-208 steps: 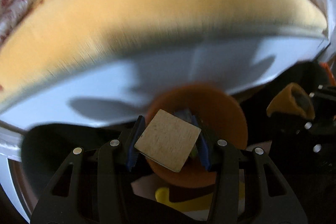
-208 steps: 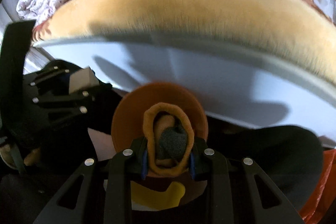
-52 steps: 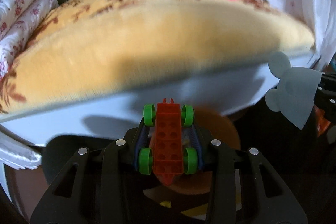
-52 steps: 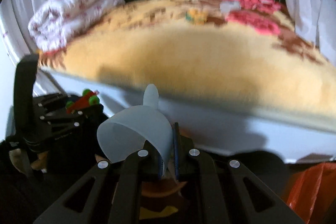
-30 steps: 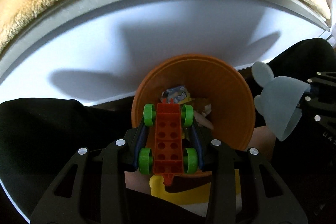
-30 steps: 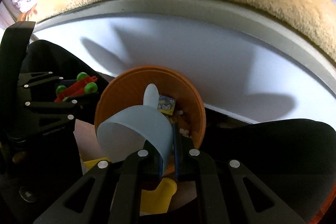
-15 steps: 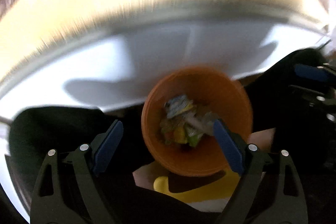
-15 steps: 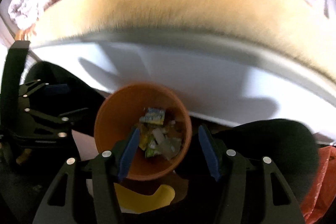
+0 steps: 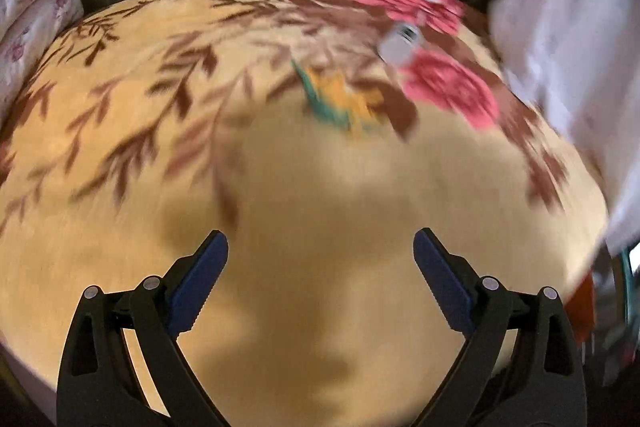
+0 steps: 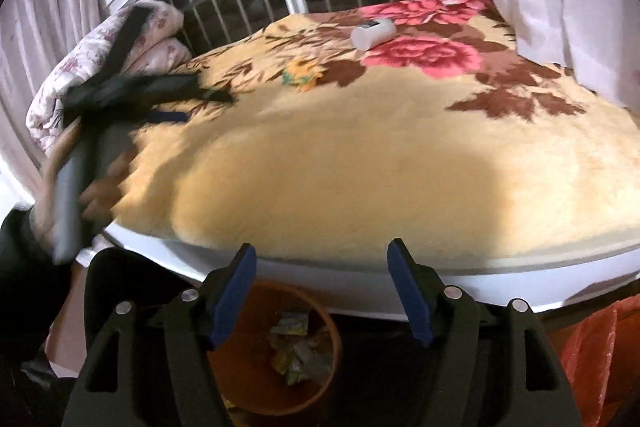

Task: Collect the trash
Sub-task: 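Grasp the green-and-yellow dinosaur with the left tool while the right tool grasps the white bottle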

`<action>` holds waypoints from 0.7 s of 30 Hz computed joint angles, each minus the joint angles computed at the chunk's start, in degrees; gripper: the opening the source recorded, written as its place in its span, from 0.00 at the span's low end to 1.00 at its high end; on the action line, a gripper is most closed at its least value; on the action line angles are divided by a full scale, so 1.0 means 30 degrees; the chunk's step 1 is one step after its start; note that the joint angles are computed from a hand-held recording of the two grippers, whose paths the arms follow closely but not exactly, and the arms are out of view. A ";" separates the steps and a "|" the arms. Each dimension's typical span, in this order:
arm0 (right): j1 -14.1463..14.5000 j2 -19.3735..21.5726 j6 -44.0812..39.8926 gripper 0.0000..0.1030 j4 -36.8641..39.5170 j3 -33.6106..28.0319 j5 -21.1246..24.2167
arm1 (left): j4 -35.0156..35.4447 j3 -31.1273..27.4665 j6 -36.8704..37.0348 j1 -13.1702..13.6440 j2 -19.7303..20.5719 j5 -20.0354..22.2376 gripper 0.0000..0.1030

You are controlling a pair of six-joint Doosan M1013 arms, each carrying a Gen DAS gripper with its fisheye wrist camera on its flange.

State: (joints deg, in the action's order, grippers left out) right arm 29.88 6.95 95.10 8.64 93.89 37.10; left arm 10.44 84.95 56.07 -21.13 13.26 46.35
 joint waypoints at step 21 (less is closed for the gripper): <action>-0.0422 0.0331 0.0416 0.65 -0.0666 0.0138 0.0657 | -0.0133 -0.4783 0.1201 0.0463 0.4513 0.0286 0.56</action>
State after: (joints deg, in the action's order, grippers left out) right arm 28.61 7.95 96.35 6.64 94.30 39.07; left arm 10.04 70.60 59.67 -19.74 26.80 47.20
